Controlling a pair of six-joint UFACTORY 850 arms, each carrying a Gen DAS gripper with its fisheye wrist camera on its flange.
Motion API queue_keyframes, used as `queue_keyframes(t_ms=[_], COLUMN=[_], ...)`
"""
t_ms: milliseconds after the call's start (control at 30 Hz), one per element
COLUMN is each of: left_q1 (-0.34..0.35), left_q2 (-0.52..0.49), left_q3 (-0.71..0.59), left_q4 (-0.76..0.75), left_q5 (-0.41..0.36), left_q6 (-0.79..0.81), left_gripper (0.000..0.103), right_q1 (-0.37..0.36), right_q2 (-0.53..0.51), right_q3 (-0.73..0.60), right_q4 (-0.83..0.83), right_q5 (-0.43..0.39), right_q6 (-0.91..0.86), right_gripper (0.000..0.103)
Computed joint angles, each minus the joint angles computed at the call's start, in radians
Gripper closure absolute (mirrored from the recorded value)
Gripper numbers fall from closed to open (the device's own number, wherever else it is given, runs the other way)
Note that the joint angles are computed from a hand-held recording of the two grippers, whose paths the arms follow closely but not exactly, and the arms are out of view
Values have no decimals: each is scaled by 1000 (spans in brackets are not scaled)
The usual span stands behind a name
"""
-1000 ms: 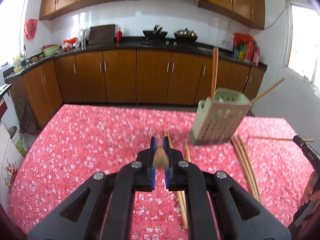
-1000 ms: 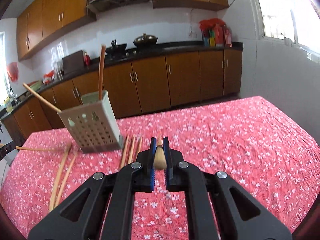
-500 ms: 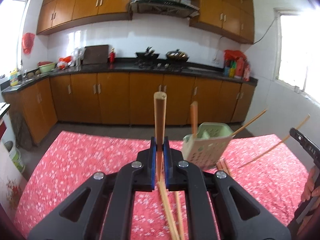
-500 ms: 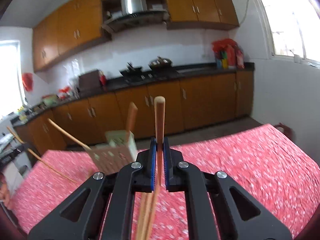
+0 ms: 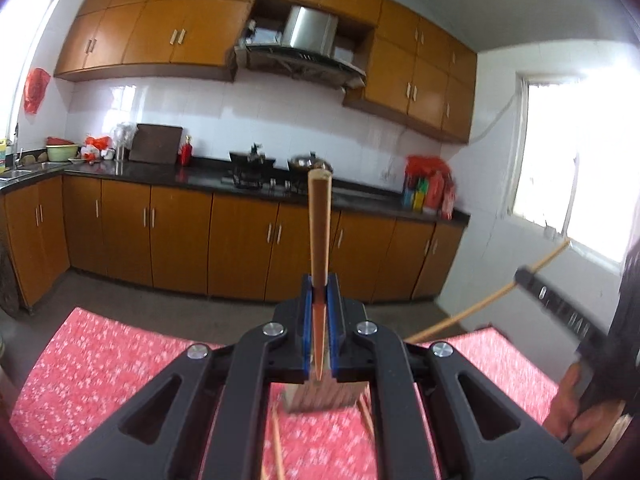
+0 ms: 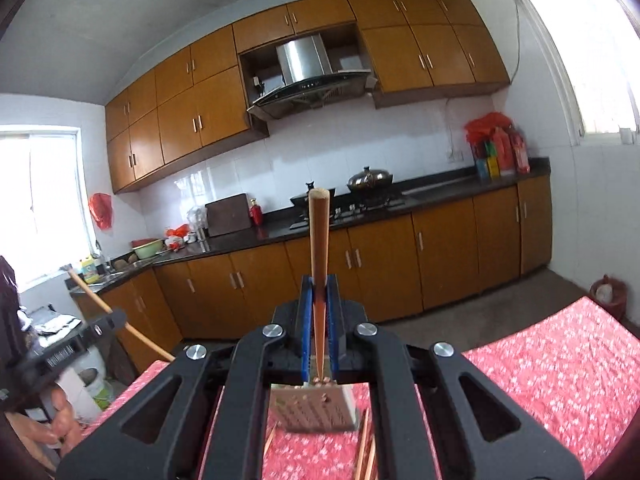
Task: Organize utensils
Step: 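Carry the left tool's chopstick into the holder while the right tool inserts its own, then open the left tool over the holder while the right tool releases its chopstick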
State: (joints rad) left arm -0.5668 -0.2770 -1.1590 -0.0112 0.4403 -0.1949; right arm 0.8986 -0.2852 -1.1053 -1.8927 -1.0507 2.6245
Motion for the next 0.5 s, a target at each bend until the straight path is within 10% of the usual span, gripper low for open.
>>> queue_keyframes(t_ms=[167, 500], left_q1=[-18, -23], left_q2=[-70, -237], left_q3=[-89, -256], left_q4=[-167, -140], left_q5=[57, -64], left_q6=[131, 117], left_gripper=[95, 95], right_q1=[-26, -94], right_q2=[-54, -111], right_q3=[-52, -93], right_q4=[-17, 0], right_q5=[37, 185], right_q6=[-31, 3], right_gripper=[96, 96])
